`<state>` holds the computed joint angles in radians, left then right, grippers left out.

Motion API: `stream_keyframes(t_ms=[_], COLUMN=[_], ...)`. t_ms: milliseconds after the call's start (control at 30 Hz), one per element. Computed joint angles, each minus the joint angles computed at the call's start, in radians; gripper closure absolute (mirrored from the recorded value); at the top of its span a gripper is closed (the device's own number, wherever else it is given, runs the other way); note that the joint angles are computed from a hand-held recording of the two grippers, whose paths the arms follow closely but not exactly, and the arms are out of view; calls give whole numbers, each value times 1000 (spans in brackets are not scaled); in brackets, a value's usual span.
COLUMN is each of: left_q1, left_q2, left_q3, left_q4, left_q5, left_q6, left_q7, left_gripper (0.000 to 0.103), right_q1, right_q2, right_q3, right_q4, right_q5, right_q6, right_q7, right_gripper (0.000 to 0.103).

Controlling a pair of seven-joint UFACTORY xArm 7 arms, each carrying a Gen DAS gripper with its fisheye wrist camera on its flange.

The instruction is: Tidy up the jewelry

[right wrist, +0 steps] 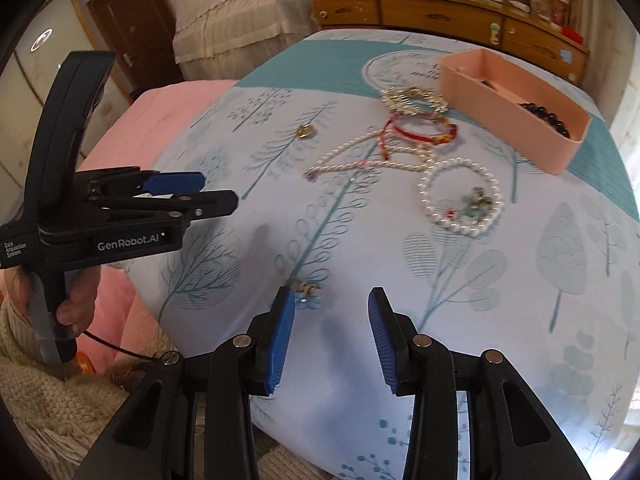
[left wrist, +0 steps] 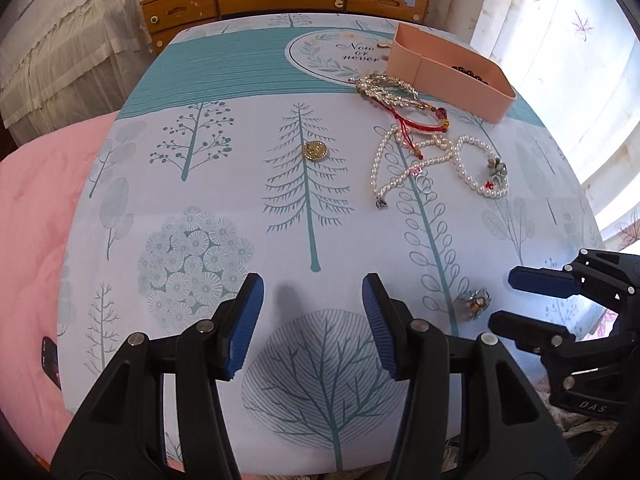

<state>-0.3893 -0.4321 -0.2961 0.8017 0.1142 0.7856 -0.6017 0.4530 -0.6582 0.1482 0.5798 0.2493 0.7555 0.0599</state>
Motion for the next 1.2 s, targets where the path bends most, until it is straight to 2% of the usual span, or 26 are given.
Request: stream_keyframes(t_ms=[167, 467, 500, 567, 700, 967, 1200], left_q1=[-11, -17, -17, -20, -37, -68, -127], left_q2=[8, 21, 25, 39, 88, 282, 486], left_q3=[7, 16, 15, 12, 14, 4, 11], left_q4=[-8, -15, -12, -1, 39, 229, 453], left_q5=[-18, -43, -42, -41, -56, -37, 75], left_q6=[-14, -38, -41, -47, -69, -105, -97], left_q7=[12, 31, 32, 37, 65, 99, 62], left_gripper=[55, 55, 55, 55, 54, 54, 55], right_q1=[4, 4, 0, -4, 1, -95, -197], right_q2=[60, 87, 93, 85, 70, -8, -101], right_q3=[28, 80, 88, 103, 93, 56, 7], right_q4=[12, 9, 9, 6, -4, -54, -102], right_q5=[-17, -113, -129, -160, -173, -207, -247], right_q6=[-19, -83, -93, -97, -100, -87, -61], right_q7=[16, 58, 66, 87, 108, 218, 268], right_gripper=[64, 64, 65, 79, 81, 81, 81])
